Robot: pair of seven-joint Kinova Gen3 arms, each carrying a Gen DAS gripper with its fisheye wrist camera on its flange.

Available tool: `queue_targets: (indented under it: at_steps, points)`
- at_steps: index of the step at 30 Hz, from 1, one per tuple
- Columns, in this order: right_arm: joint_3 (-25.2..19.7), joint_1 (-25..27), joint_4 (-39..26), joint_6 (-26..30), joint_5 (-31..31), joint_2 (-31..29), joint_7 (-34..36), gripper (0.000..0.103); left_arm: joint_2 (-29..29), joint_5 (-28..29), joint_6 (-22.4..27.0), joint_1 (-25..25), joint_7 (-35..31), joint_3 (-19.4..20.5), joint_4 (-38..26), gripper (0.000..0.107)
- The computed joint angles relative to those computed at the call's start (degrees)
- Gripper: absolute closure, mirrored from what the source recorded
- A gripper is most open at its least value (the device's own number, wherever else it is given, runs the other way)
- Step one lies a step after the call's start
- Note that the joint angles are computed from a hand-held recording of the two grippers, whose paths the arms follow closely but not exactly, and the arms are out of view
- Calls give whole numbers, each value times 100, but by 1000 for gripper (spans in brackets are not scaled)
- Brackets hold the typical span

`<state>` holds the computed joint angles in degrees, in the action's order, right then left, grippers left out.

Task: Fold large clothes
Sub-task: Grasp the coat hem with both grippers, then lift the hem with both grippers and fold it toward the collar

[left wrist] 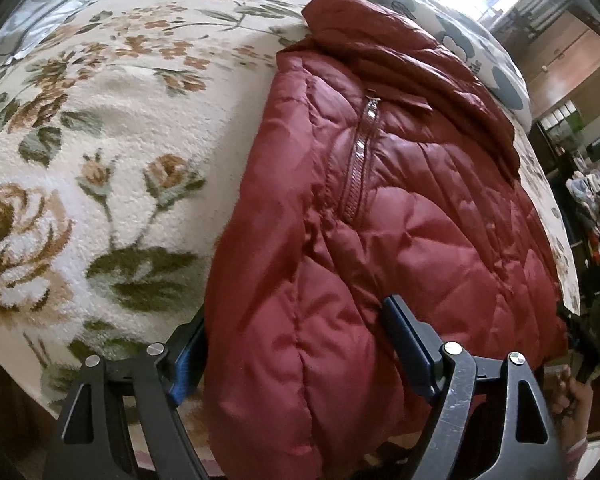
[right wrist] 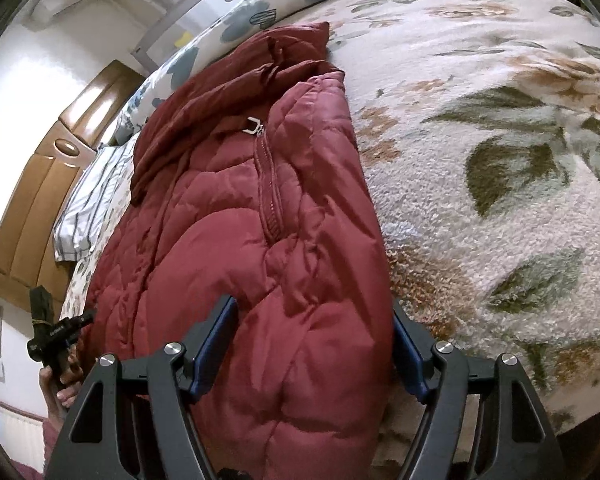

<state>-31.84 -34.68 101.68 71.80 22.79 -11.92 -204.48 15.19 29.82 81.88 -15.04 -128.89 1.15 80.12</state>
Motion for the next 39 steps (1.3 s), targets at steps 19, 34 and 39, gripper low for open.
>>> queue_targets:
  at_steps: [19, 34, 39]
  points:
    - [-175, 376, 361, -748, -432, -380, 358, 46, -25, 268, 336, -131, -541, -3, 140, 61]
    - [-350, 413, 94, -644, -277, -364, 587, 77, -279, 498, 594, -232, -962, -133, 55, 90]
    - [-438, 681, 191, -935, -149, -746, 592, 79, -195, 876, 1032, -483, -925, -168, -289, 92]
